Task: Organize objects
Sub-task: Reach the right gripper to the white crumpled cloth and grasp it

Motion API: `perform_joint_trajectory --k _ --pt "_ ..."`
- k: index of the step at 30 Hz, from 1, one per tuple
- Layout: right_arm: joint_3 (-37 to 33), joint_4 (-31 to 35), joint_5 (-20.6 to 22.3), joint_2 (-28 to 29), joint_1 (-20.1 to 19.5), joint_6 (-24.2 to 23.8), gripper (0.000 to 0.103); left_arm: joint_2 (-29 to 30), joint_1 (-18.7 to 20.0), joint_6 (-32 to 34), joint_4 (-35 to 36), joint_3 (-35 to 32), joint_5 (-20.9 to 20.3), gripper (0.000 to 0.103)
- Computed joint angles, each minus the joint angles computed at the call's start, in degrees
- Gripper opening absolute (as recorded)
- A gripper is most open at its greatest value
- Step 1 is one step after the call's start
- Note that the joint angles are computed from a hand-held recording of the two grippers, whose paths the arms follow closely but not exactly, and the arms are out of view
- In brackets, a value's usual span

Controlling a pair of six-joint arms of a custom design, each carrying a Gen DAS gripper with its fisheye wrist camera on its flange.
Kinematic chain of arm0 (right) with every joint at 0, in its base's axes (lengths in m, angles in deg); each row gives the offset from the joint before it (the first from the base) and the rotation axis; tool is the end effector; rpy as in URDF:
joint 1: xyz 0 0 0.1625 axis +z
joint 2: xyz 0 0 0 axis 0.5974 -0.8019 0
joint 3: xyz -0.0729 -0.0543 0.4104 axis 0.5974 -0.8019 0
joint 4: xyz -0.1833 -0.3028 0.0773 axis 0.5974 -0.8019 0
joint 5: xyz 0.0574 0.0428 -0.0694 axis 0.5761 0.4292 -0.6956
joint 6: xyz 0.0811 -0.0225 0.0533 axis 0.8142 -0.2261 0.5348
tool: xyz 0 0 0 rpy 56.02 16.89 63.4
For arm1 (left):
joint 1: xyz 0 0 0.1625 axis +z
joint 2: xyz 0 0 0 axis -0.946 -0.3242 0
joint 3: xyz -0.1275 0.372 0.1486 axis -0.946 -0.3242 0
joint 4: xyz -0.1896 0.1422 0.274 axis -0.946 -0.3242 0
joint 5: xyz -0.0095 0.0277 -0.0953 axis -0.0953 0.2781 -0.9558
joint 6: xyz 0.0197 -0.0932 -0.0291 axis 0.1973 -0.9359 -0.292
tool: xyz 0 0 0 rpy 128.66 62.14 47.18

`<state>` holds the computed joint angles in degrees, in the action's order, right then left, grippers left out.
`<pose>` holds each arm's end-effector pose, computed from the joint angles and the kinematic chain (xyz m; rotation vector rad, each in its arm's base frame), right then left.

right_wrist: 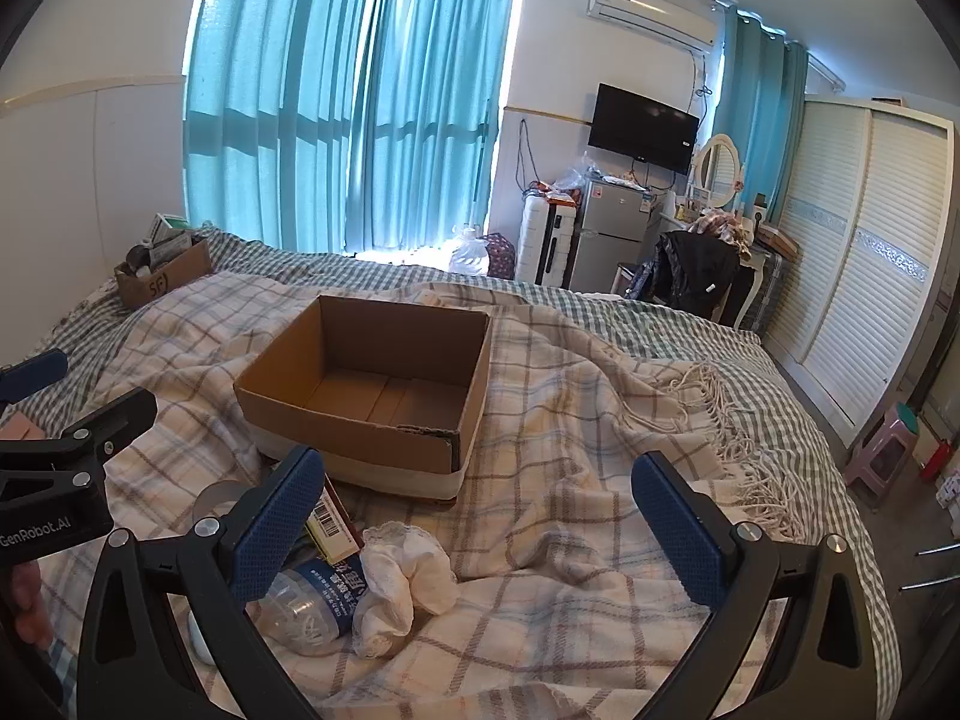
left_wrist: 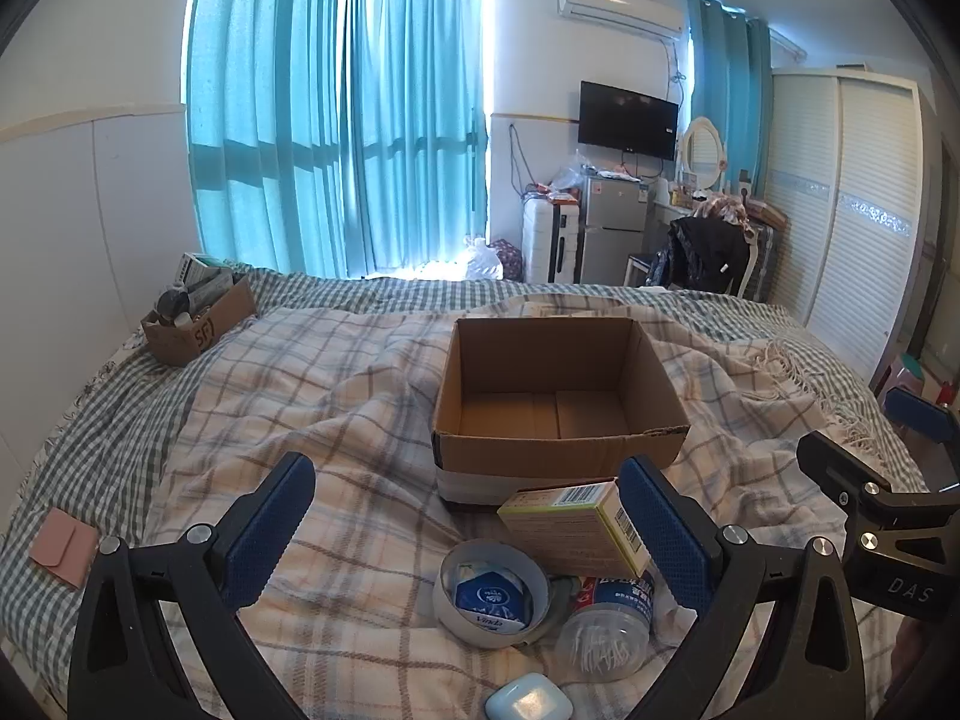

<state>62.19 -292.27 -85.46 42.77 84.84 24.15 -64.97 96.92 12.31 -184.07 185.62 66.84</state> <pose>0.2925 -0.3532 0.0982 0.7675 -2.0912 1.0599 -0.1354 -0.3198 0.2291 0.3224 2.0299 -1.2212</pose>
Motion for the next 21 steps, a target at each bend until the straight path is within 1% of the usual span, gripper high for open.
perform_joint_trajectory --k 6,16,21 --pt "-0.1 0.0 -0.1 0.1 0.6 -0.2 0.103 -0.3 -0.3 0.8 -0.9 0.3 0.2 0.103" --pt "-0.1 -0.1 -0.4 0.2 1.2 -0.2 0.103 -3.1 -1.6 -1.4 3.2 0.7 0.4 0.103" --pt "-0.3 0.5 -0.6 0.2 2.0 -0.3 0.103 -3.4 -1.7 -0.9 2.5 1.0 0.2 0.103"
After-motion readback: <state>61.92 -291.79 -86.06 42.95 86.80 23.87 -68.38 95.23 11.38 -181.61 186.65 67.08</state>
